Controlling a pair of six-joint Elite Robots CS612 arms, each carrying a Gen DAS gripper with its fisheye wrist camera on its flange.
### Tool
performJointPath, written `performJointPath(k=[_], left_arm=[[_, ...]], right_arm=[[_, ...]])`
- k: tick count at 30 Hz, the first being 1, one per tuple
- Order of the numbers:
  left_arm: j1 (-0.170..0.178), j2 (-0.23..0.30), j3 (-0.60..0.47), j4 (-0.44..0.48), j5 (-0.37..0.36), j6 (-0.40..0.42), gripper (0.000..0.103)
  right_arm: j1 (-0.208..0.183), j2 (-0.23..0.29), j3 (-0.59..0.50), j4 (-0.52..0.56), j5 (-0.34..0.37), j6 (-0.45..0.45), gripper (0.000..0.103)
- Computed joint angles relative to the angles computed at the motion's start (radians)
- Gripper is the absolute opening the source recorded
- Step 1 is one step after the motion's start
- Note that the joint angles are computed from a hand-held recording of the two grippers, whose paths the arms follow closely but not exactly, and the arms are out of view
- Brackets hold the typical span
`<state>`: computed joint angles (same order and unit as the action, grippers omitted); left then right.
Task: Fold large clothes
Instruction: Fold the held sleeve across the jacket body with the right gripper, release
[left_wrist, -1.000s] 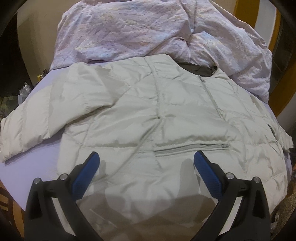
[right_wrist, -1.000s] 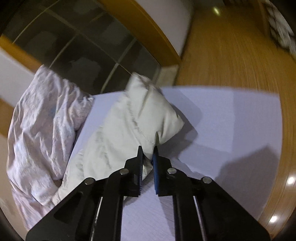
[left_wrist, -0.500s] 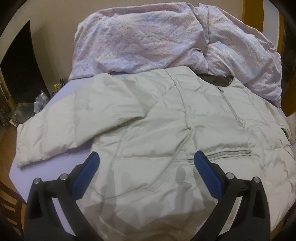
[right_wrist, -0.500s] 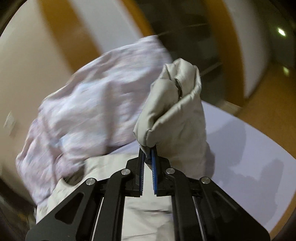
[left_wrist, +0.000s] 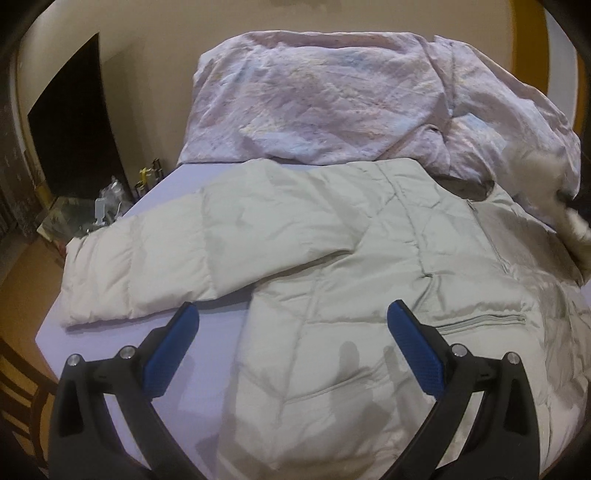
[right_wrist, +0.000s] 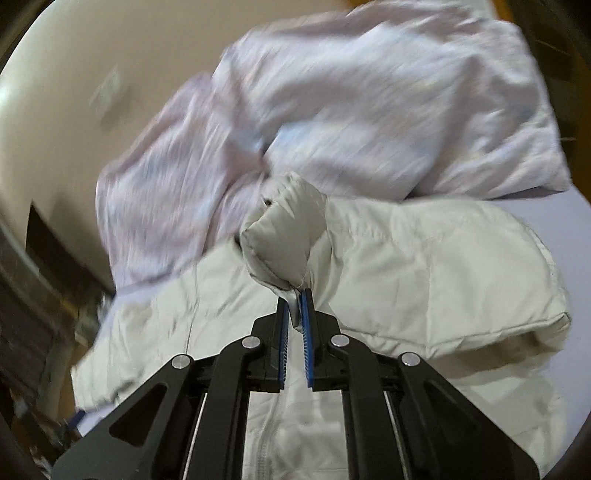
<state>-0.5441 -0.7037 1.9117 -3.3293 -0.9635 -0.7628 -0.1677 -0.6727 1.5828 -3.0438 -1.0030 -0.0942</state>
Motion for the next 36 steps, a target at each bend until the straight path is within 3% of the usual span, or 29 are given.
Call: performJointPath(k=[5,9,10,12,14,16,19,21,24,27,32,36], left_arm=[[0.016,-0.007,0.028,-0.033,-0.034,-0.042,0.101],[0.015,-0.011,0.046,-0.029,-0.002,-0.057,0.101],[0.017,-0.013,0.05,-0.028,-0.001,-0.064,0.101],[0.023,-0.014,0.058,-0.036,-0.014,-0.074,0.101],[0.025,-0.015,0.063,-0.04,-0.019,-0.078,0.101],[0.027,-0.016,0.068,-0.04,-0.023,-0.081,0.101],[0.027,-0.018,0.075,-0.038,-0.02,-0.091,0.101],[0.028,-0.021,0.082,-0.035,-0.018,-0.103,0.101],[0.033,-0.026,0.09,-0.023,-0.018,-0.128,0.101],[0.04,-0.03,0.096,-0.009,-0.023,-0.151,0.101],[0.061,-0.032,0.1,-0.005,-0.06,-0.188,0.101],[0.09,-0.032,0.112,-0.012,-0.104,-0.258,0.101]], right_arm=[[0.057,0.015,-0.002,0.114,-0.075,-0.112,0.008],[0.08,0.019,-0.001,0.174,-0.152,-0.185,0.012],[0.082,0.018,0.001,0.186,-0.171,-0.203,0.015],[0.083,0.011,0.005,0.239,-0.163,-0.249,0.05],[0.083,-0.001,0.027,0.216,-0.16,-0.266,0.055],[0.08,-0.012,0.051,0.145,-0.148,-0.265,0.053],[0.071,-0.012,0.053,0.056,-0.141,-0.187,0.044],[0.069,0.004,0.025,0.042,-0.173,-0.107,0.041],[0.079,0.034,-0.019,0.061,-0.245,-0.06,0.041],[0.098,0.066,-0.066,0.155,-0.287,-0.073,0.042],[0.138,0.084,-0.067,0.1,-0.399,-0.144,0.042],[0.128,0.087,-0.07,0.105,-0.363,-0.15,0.042]])
